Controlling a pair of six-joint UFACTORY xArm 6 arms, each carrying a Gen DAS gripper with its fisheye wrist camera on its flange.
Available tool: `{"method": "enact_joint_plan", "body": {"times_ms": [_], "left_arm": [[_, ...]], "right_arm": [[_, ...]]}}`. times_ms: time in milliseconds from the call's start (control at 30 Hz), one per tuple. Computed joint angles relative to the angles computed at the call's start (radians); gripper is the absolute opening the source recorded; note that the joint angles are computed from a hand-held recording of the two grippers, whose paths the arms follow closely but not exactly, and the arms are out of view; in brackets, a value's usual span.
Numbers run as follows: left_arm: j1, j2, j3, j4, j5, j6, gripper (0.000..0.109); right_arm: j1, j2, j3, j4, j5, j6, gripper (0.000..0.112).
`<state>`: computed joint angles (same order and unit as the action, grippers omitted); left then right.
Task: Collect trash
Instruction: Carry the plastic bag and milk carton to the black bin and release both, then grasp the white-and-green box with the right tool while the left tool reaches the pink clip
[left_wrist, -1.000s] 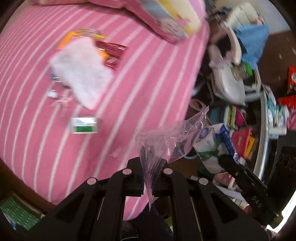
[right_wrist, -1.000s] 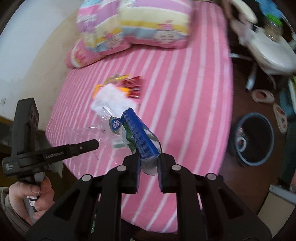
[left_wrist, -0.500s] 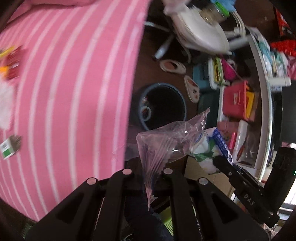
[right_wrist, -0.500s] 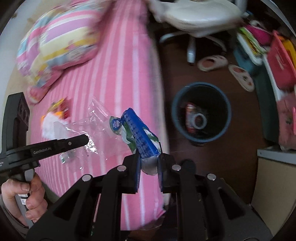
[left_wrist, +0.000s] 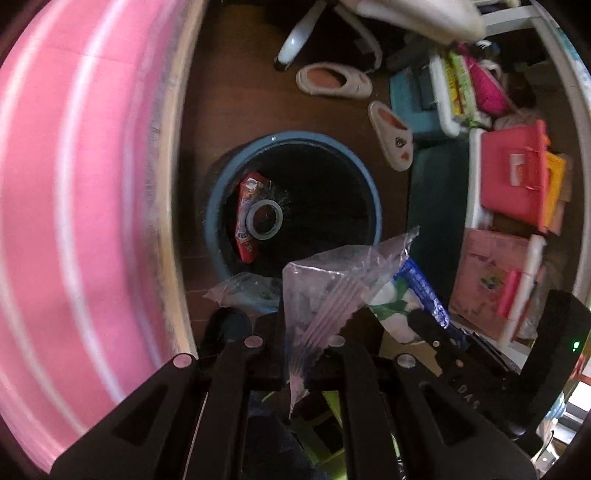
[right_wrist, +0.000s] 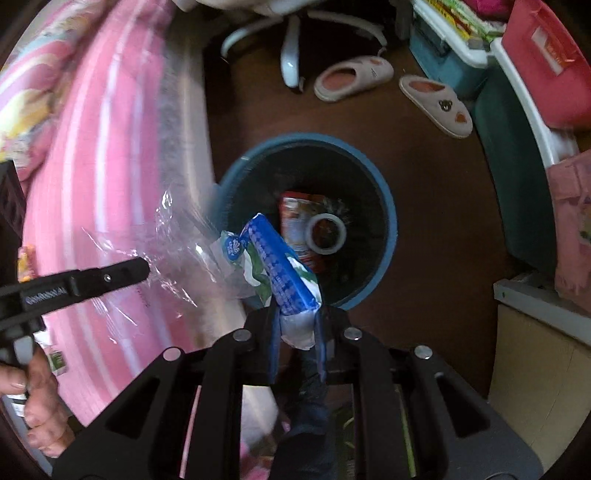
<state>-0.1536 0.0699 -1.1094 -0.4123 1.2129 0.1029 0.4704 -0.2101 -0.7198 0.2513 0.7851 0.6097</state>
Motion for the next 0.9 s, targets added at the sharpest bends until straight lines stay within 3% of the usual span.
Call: {"method": "enact_joint_plan", "body": {"times_ms": [100, 133, 200, 400, 467, 567, 700, 900], "left_arm": [[-0.026, 0.070, -0.013, 0.001, -0.027, -0.004, 0.020], [-0.035, 0.082, -0.016, 0.016, -0.034, -0.014, 0.041], [-0.037, 0.068, 0.006, 0.012, -0.059, -0.020, 0.062], [0.014, -0.057, 0.078, 0.015, 0.002, -0.061, 0.069], [0.046, -0.123, 0.106, 0.027, 0.038, -0.074, 0.076], [0.129, -0.238, 0.147, 0.034, 0.102, -0.085, 0.080], [0.286, -0.367, 0.176, 0.059, 0.198, -0.077, 0.086], [0.618, -0.440, 0.130, 0.104, 0.346, 0.020, 0.087]], "right_arm": [[-0.022, 0.054, 0.019, 0.007, -0.033, -0.075, 0.041], [-0.020, 0.061, 0.018, -0.020, -0.025, -0.073, 0.054], [-0.022, 0.048, 0.036, -0.043, -0.029, -0.076, 0.061], [0.014, -0.077, 0.053, -0.061, 0.044, -0.057, 0.074], [0.051, -0.113, 0.020, -0.082, 0.083, -0.031, 0.084], [0.121, -0.128, -0.059, -0.104, 0.127, 0.021, 0.088], [0.229, -0.058, -0.220, -0.102, 0.168, 0.082, 0.089], [0.372, 0.154, -0.528, -0.103, 0.189, 0.129, 0.089]]}}
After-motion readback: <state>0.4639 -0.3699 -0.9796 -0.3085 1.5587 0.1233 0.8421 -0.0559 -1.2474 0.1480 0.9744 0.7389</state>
